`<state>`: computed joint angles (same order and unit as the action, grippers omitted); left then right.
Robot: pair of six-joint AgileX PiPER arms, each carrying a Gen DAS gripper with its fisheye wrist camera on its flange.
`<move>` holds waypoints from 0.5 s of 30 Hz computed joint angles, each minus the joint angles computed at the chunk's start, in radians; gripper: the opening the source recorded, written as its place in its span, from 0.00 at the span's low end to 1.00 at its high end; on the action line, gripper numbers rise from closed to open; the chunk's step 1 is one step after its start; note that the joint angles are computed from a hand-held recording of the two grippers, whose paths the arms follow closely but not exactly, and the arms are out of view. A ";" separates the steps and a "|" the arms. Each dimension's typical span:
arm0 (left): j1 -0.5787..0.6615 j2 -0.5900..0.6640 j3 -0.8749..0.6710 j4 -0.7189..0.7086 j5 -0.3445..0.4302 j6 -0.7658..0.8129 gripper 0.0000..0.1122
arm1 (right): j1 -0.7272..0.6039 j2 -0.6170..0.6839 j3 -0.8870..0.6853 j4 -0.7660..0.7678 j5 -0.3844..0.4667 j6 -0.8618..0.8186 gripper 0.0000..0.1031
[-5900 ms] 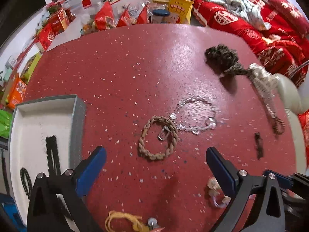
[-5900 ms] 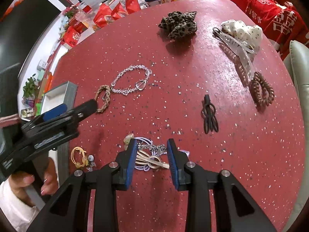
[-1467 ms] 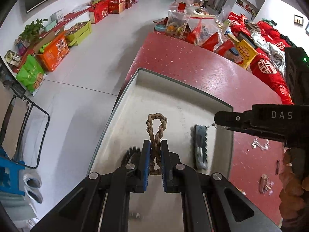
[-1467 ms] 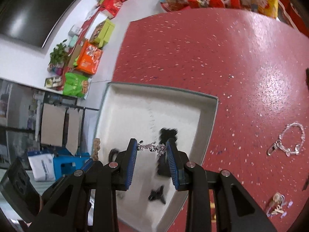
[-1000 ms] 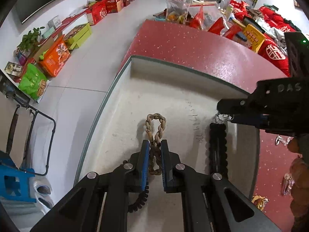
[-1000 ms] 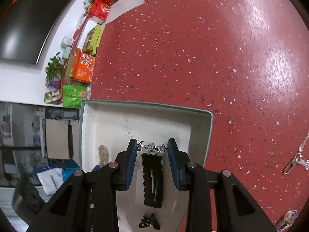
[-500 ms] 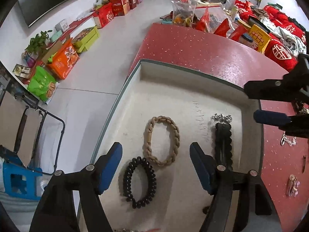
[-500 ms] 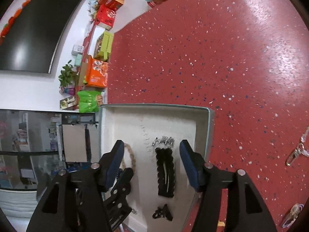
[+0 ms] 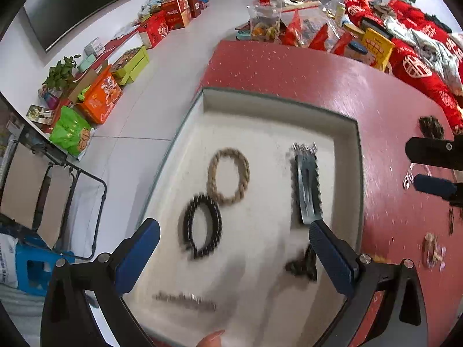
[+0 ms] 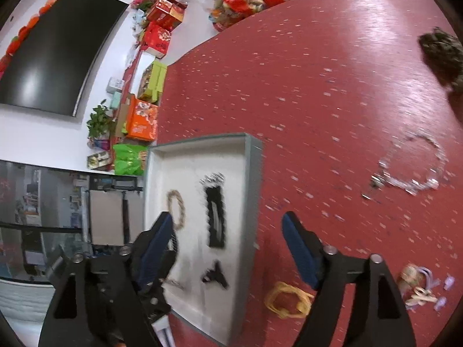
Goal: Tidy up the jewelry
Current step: 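Move both open tools out of the tray back over the table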
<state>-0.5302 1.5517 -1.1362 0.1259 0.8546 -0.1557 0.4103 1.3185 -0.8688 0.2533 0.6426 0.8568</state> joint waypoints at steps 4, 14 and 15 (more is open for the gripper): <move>-0.031 -0.060 0.051 -0.012 0.047 -0.004 0.92 | 0.096 -0.090 0.049 -0.180 0.098 0.168 0.82; -0.159 -0.165 0.109 -0.033 0.138 -0.057 0.92 | 0.294 -0.352 0.205 -0.352 0.349 0.503 0.83; -0.184 -0.170 0.109 -0.030 0.145 -0.070 0.92 | 0.307 -0.373 0.213 -0.358 0.369 0.525 0.83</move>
<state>-0.7141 1.3814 -1.0270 0.0958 0.9991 -0.2258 0.7176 0.9454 -0.6560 -0.1042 1.0114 1.3819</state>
